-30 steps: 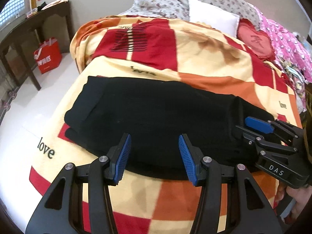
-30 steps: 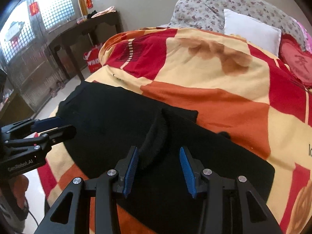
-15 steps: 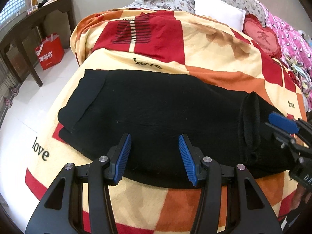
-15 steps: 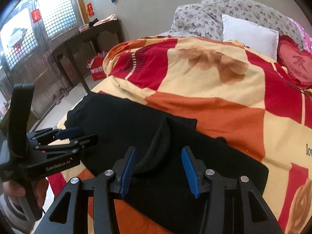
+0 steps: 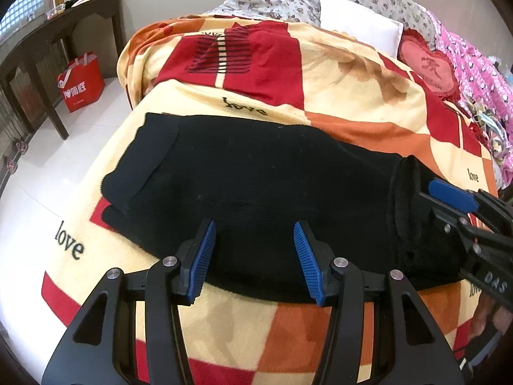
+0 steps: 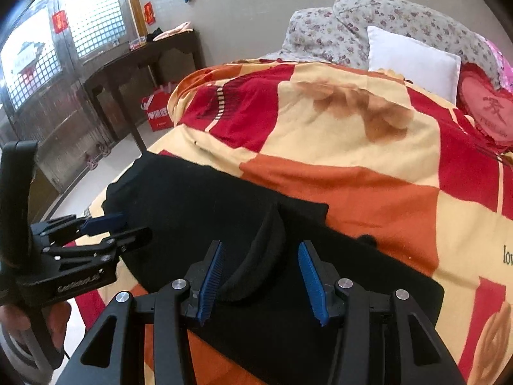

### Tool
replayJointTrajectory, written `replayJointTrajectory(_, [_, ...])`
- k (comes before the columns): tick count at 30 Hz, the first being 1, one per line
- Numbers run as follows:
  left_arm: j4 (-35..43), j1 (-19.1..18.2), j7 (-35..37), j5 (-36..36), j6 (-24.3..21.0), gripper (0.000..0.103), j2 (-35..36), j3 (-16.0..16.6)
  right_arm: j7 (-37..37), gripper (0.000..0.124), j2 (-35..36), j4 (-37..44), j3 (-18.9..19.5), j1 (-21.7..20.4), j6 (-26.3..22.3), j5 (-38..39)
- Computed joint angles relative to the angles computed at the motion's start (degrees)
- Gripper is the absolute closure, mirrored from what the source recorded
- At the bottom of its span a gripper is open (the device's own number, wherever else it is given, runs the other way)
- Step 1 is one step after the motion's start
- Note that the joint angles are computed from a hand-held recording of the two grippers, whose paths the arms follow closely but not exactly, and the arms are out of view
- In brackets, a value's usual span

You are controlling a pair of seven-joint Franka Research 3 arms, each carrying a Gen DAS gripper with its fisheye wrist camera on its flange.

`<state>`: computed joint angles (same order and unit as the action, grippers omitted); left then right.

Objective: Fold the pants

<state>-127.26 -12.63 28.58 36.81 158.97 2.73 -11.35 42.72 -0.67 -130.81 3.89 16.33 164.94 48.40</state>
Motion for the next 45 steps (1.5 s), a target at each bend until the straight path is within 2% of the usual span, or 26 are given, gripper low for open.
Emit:
replayJointTrajectory(5, [-2.27, 0.7, -1.37, 0.37, 0.47, 0.052, -2.55, 0.16, -4.05, 0.077, 0.48, 1.39, 0.11, 0.13, -1.97, 4.47])
replayJointTrajectory(13, [-6.58, 2.61, -0.39, -3.95, 2.66, 0.052, -5.78, 0.13, 3.5, 0.077, 3.73, 2.48, 0.87, -0.05, -1.14, -4.87])
replayJointTrajectory(15, [-8.32, 3.0, 0.7, -6.64, 3.54, 0.052, -6.94, 0.39, 1.89, 0.077, 3.24, 2.96, 1.27, -0.34, -2.12, -3.07])
replayJointTrajectory(17, [-10.12, 3.44, 1.65, -9.55, 4.62, 0.052, -8.08, 0.7, -3.42, 0.077, 3.1, 4.35, 1.8, -0.53, -3.67, 2.64])
replayJointTrajectory(21, [-14.18, 4.5, 2.86, -15.48, 7.13, 0.052, -10.47, 1.49, -7.02, 0.075, 5.16, 7.94, 2.53, 0.21, -5.43, 5.03])
replayJointTrajectory(25, [-16.3, 5.23, 2.91, -19.15, 8.7, 0.045, -11.33, 1.86, -4.86, 0.073, 10.13, 14.24, 3.51, 1.26, -8.62, 0.09])
replayJointTrajectory(29, [-16.7, 5.65, 3.08, -21.67, 10.8, 0.044, -10.8, 1.97, -2.79, 0.07, 15.4, 21.22, 4.85, 1.77, -12.21, -4.41])
replayJointTrajectory(33, [-16.21, 3.99, 7.4, -27.61, 12.56, 0.044, -9.32, 3.3, -0.72, 0.066, 21.12, 28.39, 5.48, 3.28, -12.85, -11.04])
replayJointTrajectory(36, [-15.4, 3.11, 10.88, -32.53, 13.41, 0.044, -7.92, 3.89, 2.24, 0.065, 26.03, 35.04, 5.32, 3.89, -16.44, -15.99])
replayJointTrajectory(38, [-15.14, 3.06, 12.22, -34.64, 14.63, 0.038, -7.22, 3.78, 3.48, 0.064, 29.15, 39.4, 5.53, 3.87, -19.4, -18.25])
replayJointTrajectory(43, [-14.46, 2.44, 16.66, -41.34, 18.17, 0.026, -5.52, 3.98, 4.94, 0.063, 35.72, 48.36, 6.67, 3.06, -26.16, -20.22])
replayJointTrajectory(45, [-13.85, 3.52, 14.87, -39.35, 18.78, 0.025, -4.8, 3.28, 4.78, 0.063, 37.75, 50.87, 8.22, 1.47, -28.65, -17.55])
